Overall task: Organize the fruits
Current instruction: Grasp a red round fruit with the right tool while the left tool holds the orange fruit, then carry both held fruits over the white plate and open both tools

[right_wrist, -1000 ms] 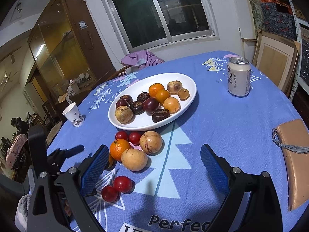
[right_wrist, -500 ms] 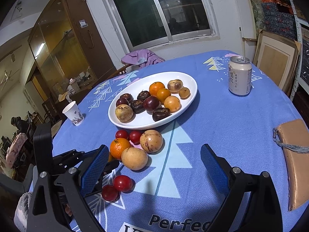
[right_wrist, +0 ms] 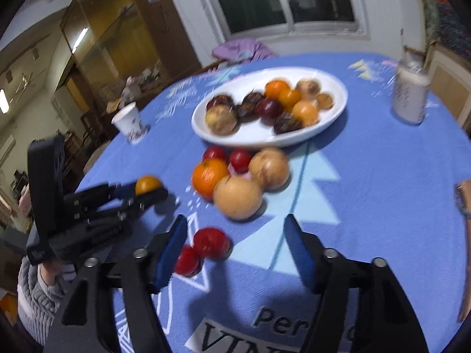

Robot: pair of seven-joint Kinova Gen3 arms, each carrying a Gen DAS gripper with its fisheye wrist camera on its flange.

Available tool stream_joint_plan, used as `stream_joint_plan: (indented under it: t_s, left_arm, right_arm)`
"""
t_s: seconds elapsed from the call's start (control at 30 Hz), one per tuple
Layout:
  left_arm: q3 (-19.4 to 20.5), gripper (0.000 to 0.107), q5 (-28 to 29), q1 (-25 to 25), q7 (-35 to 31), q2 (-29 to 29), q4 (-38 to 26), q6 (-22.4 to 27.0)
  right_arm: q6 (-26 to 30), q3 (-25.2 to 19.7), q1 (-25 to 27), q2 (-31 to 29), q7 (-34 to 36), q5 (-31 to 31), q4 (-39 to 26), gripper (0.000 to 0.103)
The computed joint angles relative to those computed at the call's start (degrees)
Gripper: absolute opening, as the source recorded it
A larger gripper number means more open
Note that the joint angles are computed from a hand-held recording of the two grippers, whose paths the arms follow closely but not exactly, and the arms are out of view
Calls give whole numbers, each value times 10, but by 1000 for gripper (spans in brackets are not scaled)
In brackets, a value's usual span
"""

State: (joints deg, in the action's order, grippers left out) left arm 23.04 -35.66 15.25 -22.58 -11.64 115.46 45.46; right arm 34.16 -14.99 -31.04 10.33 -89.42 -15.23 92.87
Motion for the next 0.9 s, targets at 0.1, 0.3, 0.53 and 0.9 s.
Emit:
stream_joint_plan:
  t_s: [0.1, 0.3, 0.53, 0.9]
  left_arm:
    - [1, 37, 1, 4, -6, 8, -4, 4]
    - [-4, 37, -1, 16, -6, 14, -5, 6]
    - [-9, 37, -4, 24, -4, 22, -6, 10]
    - [-22, 37, 1, 34, -6, 27, -6, 7]
  right_arm:
    - [39, -16, 21, 24, 42, -54, -19, 53]
    - [60, -23, 38, 40, 75, -119, -25, 41]
    - [38, -16, 24, 34, 66, -112, -12, 40]
    - [45, -19, 49, 39, 81, -163, -9, 31]
